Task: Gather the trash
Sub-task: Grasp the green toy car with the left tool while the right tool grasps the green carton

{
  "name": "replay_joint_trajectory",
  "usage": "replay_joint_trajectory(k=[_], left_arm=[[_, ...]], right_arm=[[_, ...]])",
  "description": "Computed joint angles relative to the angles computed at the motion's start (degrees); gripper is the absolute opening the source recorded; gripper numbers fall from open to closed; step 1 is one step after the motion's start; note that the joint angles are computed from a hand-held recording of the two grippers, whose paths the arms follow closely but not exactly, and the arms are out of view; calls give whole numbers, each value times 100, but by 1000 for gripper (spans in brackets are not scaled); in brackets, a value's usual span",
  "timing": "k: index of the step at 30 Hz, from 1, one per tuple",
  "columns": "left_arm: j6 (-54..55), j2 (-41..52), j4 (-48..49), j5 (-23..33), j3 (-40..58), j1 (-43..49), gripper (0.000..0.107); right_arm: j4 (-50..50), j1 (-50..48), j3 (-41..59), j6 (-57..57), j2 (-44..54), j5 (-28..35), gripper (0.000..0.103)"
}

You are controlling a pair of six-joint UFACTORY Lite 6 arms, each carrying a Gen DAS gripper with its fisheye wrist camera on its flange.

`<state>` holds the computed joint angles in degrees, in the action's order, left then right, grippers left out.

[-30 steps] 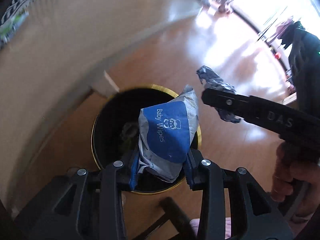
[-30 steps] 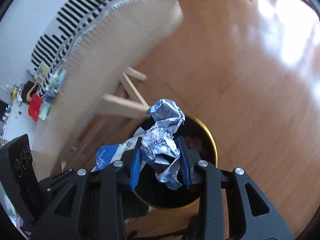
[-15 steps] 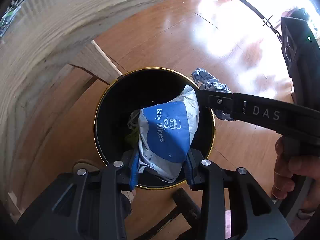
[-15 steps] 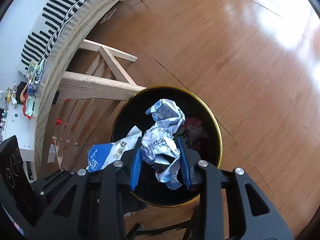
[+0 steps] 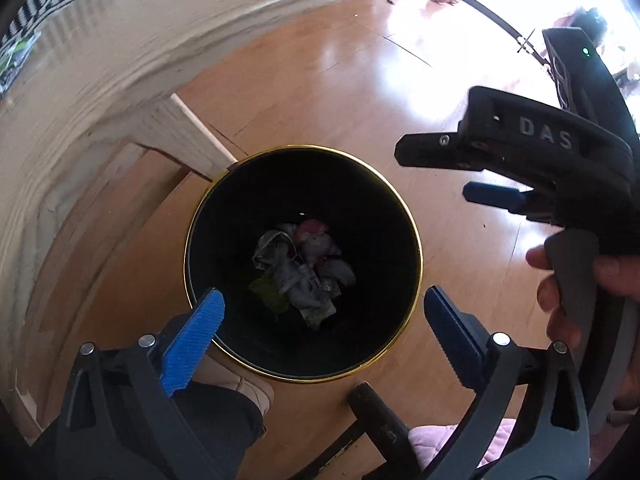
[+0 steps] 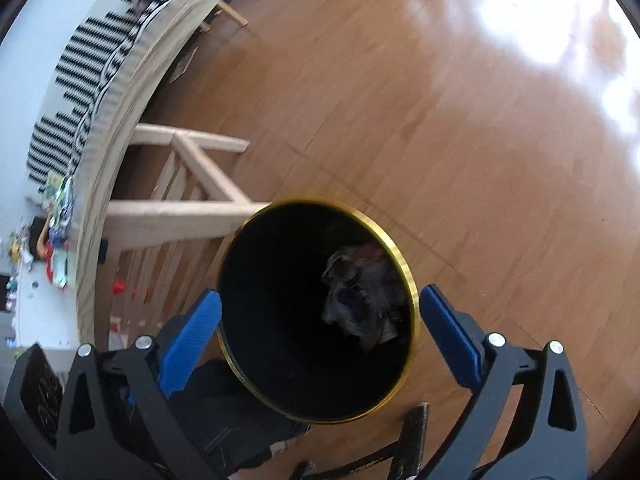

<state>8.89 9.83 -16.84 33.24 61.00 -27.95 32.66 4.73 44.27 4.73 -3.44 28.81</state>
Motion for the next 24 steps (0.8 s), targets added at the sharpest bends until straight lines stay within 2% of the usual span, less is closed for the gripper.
replay_joint_trajectory(k=[4,8,11,14,17,20,24], left_arm=[[91,-392,-113,-225,-180,12,97],[709,-937,-702,202,96,465,97],[1162,-1525,-1061,582,457,1258,97],[1540,-1607,-1031,972,1112,2379,97],[1861,-1058,-953,1246,1910,3738,97],[1767,-71,-758,1401,2862,4813,97],[1553,1415,-669,1969,4513,5663,97]], right_arm=[[-1180,105,-7,1150,-222,-110,96],[-3080,508,252,2853,-463,-68,96],[-4089,851,647,3623,-499,60,96],[-4681,1310,1321,4129,-314,156,96],[-4969,1781,2183,4273,185,229,96],[-4840,2137,3270,3940,947,395,96],[-4590,2483,4662,3565,2019,638,96]])
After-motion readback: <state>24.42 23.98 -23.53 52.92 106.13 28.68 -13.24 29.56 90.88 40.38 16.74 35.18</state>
